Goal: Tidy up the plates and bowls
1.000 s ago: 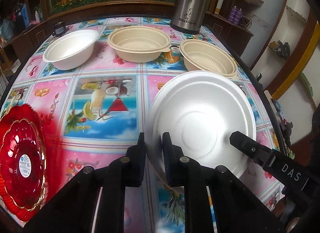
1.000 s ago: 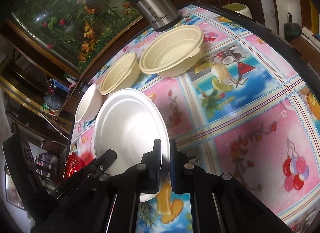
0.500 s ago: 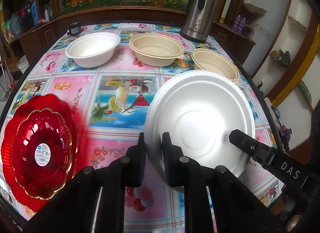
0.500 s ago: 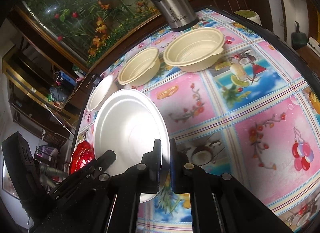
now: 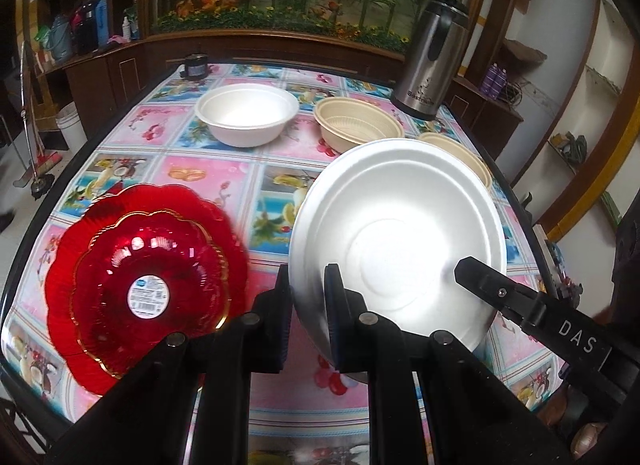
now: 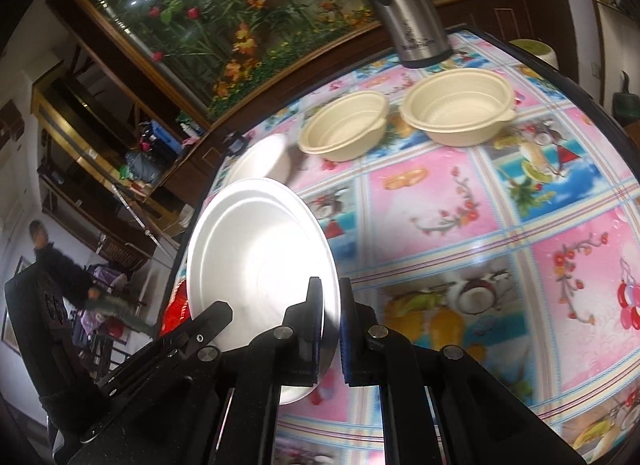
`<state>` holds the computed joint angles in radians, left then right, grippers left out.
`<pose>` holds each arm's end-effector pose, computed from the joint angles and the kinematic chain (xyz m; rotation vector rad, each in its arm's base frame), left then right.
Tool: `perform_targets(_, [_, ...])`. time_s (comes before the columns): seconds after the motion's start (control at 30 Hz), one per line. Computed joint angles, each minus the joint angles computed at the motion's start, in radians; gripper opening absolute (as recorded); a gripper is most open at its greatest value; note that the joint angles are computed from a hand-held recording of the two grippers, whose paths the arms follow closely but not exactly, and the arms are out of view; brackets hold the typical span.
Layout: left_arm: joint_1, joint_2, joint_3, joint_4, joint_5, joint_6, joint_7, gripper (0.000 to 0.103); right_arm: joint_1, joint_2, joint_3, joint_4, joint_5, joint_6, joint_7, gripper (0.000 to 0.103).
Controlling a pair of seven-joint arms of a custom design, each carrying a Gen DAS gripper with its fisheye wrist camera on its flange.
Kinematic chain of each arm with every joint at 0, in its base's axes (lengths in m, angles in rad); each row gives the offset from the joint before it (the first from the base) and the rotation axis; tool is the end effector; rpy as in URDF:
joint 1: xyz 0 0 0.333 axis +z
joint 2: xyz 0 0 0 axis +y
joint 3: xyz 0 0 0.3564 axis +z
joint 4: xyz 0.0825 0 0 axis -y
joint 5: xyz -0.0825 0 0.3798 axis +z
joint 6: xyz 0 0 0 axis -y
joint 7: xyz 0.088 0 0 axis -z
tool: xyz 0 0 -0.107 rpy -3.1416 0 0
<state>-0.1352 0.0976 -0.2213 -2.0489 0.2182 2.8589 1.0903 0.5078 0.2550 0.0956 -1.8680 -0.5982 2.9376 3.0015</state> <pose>0.5745 -0.2217 0.5192 -1.8218 1.9228 -0.8652 0.5335 0.4041 0.5107 -1.3577 1.8500 -0.1698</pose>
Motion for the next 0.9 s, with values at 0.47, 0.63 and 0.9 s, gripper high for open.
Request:
perform_targets(0.47, [0.046, -0.07, 0.062, -0.082, 0.064, 0.022, -0.099, 0.013, 0.013, 0.159, 0.076, 0.226, 0.137, -0.049, -0.227, 0.007])
perform_targets(0.63, [0.065, -0.079, 0.078, -0.098, 0.091, 0.014, -0.138, 0.013, 0.021, 0.222, 0.104, 0.313, 0.204, -0.082, -0.322, 0.007])
perform_targets(0.9, [0.094, -0.094, 0.096, -0.131, 0.098, 0.011, -0.168, 0.013, 0.043, 0.325, 0.134, 0.459, 0.296, -0.152, -0.459, 0.007])
